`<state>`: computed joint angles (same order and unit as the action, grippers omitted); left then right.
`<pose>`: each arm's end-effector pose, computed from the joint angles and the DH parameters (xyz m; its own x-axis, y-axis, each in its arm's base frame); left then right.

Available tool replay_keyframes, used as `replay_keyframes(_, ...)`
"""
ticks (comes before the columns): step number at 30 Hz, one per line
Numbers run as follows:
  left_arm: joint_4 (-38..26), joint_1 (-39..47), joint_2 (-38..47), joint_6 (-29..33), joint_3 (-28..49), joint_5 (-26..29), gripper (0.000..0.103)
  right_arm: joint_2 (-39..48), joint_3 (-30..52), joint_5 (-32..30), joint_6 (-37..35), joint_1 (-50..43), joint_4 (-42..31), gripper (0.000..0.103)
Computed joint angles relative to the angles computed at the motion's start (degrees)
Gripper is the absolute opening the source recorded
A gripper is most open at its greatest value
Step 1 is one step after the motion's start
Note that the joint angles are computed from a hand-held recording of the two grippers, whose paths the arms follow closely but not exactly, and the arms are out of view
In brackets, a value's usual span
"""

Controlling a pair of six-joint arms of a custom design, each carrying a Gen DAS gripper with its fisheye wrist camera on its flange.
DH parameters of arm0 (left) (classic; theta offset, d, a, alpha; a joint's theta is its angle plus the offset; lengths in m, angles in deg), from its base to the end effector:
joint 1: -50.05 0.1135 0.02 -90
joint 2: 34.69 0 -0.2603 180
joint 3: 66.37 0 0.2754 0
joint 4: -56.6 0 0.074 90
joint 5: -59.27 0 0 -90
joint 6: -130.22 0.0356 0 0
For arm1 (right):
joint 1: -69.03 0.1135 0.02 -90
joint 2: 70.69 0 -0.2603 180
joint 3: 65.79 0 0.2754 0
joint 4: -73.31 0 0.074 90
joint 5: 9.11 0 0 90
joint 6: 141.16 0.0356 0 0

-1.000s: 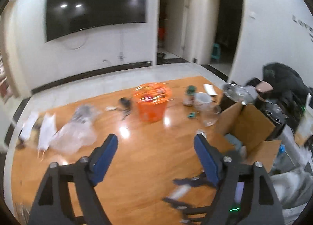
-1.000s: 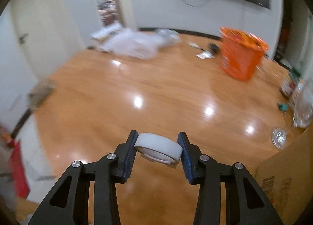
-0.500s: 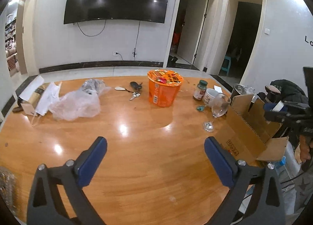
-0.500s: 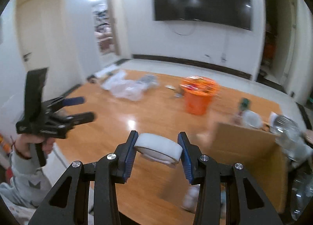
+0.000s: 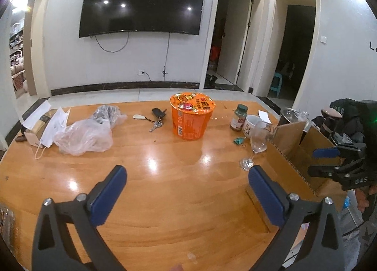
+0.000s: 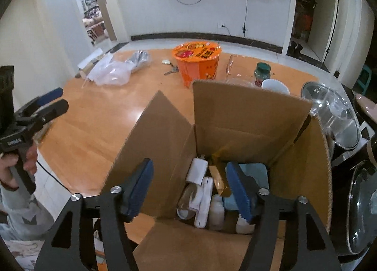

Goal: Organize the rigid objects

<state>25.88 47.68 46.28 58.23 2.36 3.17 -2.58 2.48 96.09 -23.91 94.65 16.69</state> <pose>0.3230 -0.0332 0.2416 -0.5108 0.2780 -0.8135 0.6310 0.7639 -0.1352 0.2369 0.1032 0.2655 -0.7994 0.1067 -0.5913 0.0893 0.9943 0.0587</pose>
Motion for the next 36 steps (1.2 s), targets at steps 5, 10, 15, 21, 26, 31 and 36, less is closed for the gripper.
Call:
replay_keyframes(5, 4.69, -1.58, -3.3, -4.38, -2.67, -4.71, 0.102, -5.33, -1.54, 4.19, -4.87, 1.71, 3.05, 0.098)
replay_keyframes(10, 5.64, -3.09, -5.51, -8.21, -3.44, -7.88, 0.102, -13.54, -6.42, 10.67, -11.46, 5.99, 11.9, 0.103)
replay_keyframes(15, 6.57, -5.09, -8.08, -9.96, -4.45, -12.56, 0.102, -18.73, -12.19, 10.34, -15.79, 7.0, 21.64, 0.103)
replay_keyframes(21, 7.1, -6.18, -9.24, -10.28, -5.11, -14.71, 0.102, -19.45, -15.4, 7.63, -15.67, 4.78, 25.43, 0.103)
replay_keyframes(26, 6.69, -6.48, -8.99, -10.33, -4.81, -14.97, 0.102, -18.92, -16.32, 7.34, -15.87, 4.14, 26.81, 0.103)
replay_keyframes(31, 6.45, -6.81, -8.77, -10.39, -4.7, -15.37, 0.102, -19.08, -16.88, 6.18, -15.77, 3.33, 27.43, 0.103)
replay_keyframes(36, 6.38, -6.87, -8.87, -10.37, -4.87, -15.33, 0.102, -19.82, -17.25, 6.2, -15.78, 3.36, 27.37, 0.103)
